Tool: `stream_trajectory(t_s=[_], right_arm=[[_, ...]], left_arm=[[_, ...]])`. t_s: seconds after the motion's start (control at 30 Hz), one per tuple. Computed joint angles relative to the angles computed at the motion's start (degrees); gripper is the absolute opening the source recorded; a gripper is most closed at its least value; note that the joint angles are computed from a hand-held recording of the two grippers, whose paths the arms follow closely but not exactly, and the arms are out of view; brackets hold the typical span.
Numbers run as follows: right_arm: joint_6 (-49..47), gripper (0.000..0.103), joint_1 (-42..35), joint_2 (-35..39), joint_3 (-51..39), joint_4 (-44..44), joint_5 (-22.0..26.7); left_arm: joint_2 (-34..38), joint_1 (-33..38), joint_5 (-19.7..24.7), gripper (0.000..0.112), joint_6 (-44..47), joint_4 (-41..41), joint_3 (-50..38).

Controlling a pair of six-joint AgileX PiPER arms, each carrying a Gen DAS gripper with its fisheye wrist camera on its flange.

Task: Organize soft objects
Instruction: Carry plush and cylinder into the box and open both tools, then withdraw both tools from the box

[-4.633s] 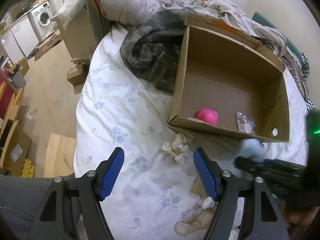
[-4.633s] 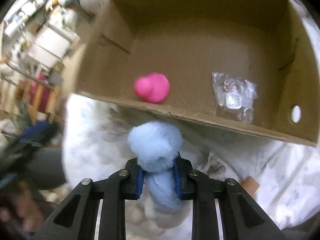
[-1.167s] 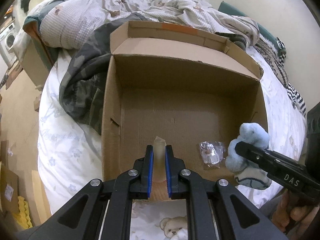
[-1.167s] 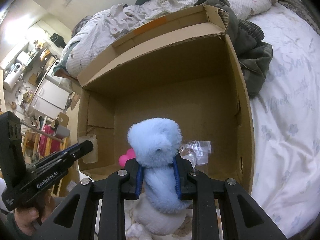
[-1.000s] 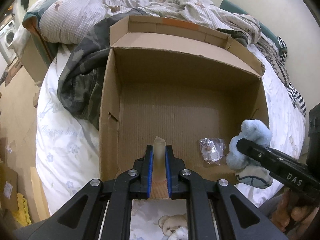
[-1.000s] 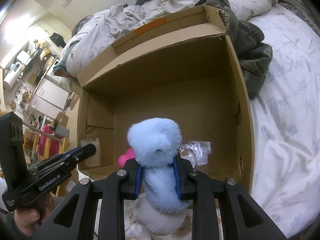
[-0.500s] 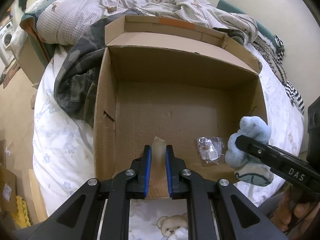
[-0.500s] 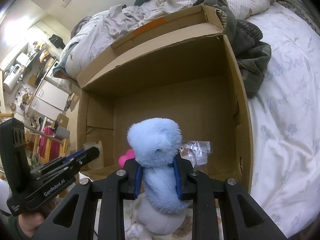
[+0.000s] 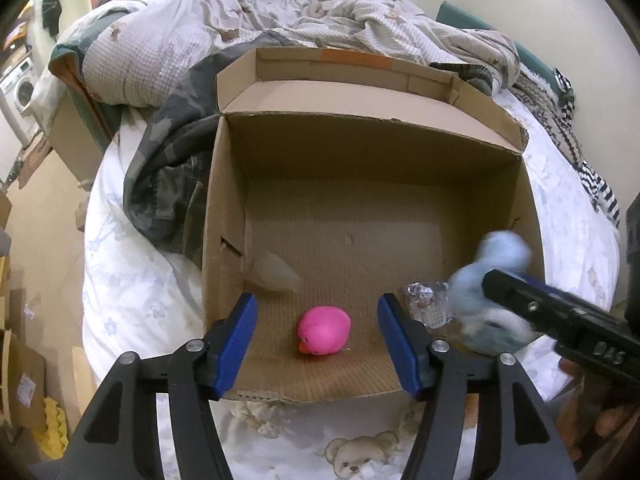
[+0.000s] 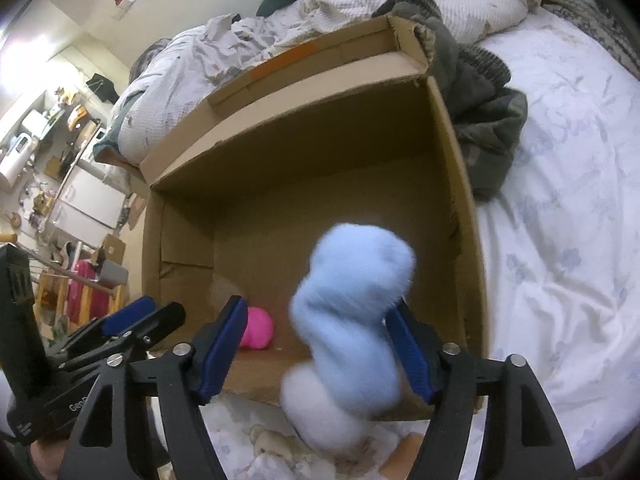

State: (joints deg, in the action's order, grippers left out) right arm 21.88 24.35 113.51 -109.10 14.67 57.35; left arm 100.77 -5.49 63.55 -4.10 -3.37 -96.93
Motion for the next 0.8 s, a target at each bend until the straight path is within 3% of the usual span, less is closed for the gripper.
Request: stream_trajectory(t_s=[0.03,0.07,0.1,0.57,0.8], right_arm=[[0.07,0.089,0.22,-0.48,0.32,-0.59,-0.90],[0.32,0.102,0.49,-0.94,0.69,-1.31,-1.78],[0.43,0.103,0.68,-1.54,1.33,-1.84,-2.92],[3.07,0.103,1.83,-5.34,4.49,-6.12,-5.58],[4.88,0.103,3.01,-6.87,5.80,-9.31,-5.04]], left_arm=[[0.00,-0.09,-0.09,0.059,-0.13,0.41,0.03],[-0.09,-0.28,-0.22,0.060,-0.49,1.01,0.17],[-0.12,-0.38,-0.30,0.060,-0.74,1.49,0.22],[-2.94,0.57,-0.01,0.060,0.93,-0.85,2.97],[-7.75,-0.84,-1.58,0.060,-3.65,7.14,6.33]])
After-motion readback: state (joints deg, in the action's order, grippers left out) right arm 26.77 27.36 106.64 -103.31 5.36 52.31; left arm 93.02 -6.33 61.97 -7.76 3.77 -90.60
